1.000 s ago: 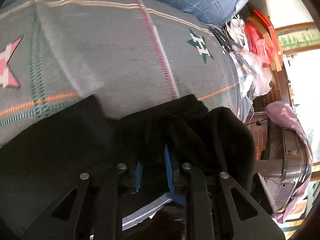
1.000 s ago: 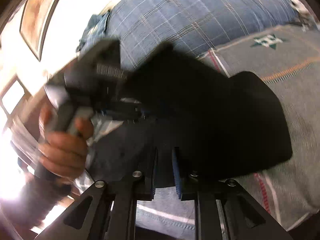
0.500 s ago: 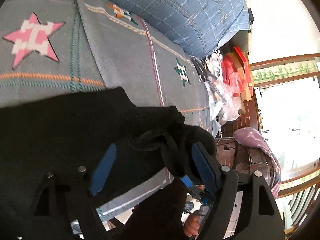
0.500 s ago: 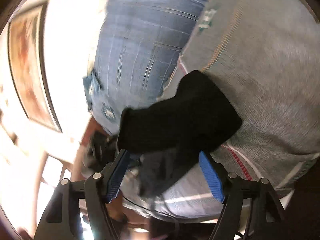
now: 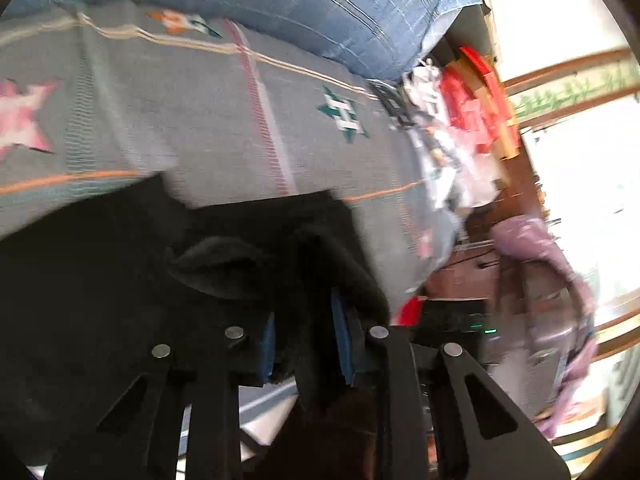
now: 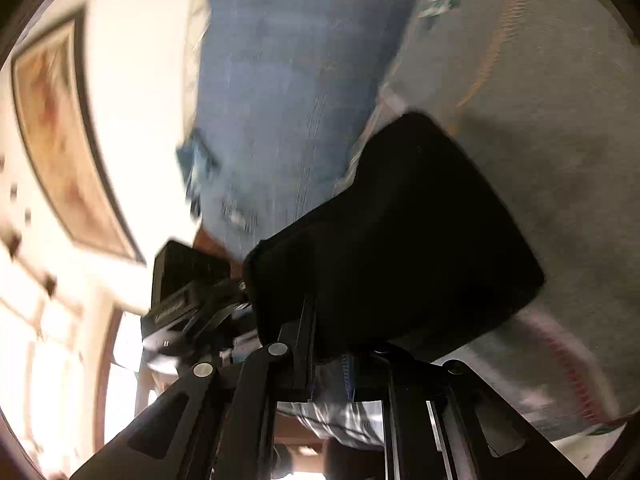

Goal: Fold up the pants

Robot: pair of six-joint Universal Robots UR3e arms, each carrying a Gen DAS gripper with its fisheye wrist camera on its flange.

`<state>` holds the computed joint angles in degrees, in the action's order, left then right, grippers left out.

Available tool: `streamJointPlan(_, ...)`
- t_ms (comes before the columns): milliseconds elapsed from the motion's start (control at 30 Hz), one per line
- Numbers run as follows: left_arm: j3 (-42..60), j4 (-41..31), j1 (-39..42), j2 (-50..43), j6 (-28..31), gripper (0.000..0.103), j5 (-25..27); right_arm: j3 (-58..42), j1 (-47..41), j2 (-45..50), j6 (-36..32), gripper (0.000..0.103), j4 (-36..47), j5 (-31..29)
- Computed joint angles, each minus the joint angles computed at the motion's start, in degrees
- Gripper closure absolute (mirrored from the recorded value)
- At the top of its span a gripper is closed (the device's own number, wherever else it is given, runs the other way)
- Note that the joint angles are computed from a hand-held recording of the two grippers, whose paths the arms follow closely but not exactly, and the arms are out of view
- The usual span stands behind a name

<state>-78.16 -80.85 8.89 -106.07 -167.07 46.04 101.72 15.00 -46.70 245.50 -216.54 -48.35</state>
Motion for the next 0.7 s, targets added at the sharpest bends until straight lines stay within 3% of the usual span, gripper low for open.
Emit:
streamJointPlan(133, -8.51, 6.68, 3.29, 0.38, -3.32, 0.082, 6.57, -8.81, 3.30, 5.91, -3.14, 0.092, 10.37, -0.16)
streamJointPlan(167, -9.28, 6.83, 4.19, -0.97, -3.68, 0.083, 6.18, -10.49, 3.72, 7.28, -3.81, 0.089, 12.79, -0.78)
streamJointPlan(233, -10.66, 5.78, 6.31, -0.68, -2.91, 0.083, 2.88, -12.03, 3.71, 9.79, -1.59, 0.092, 11.68, -0.75)
streamJointPlan(267, -10.59, 5.10, 6.80, -0.16, -2.42, 0.082, 2.50, -11.50, 3.51, 9.51, -0.77, 0.086, 11.05, -0.55)
streamJointPlan(333, -11.49, 4.95, 7.97, 2.50, -0.76, 0.079, 2.04, -9.11, 3.11, 5.58, -5.29, 0.074, 15.45, -0.22)
streamJointPlan(400, -12.21, 2.16, 9.78, 4.83, 2.04, 0.063, 0.12, -3.37, 2.12, -0.95, -11.01, 0.052, 19.04, 1.08)
streamJointPlan(500, -15.69, -0.47, 13.08, 9.38, 4.64, 0.041, -3.53, 4.67, 0.54, -10.95, -20.09, 0.051, 21.32, 1.13)
streamJointPlan(600, -16.08, -2.59, 12.80, 9.83, 5.76, 0.040, -6.20, 9.05, -1.38, -15.93, -22.31, 0.042, 16.52, -4.07)
streamJointPlan(700, -14.97, -2.17, 9.96, 8.62, 4.64, 0.040, -5.88, 7.41, -3.24, -15.72, -21.77, 0.041, 18.27, -6.92)
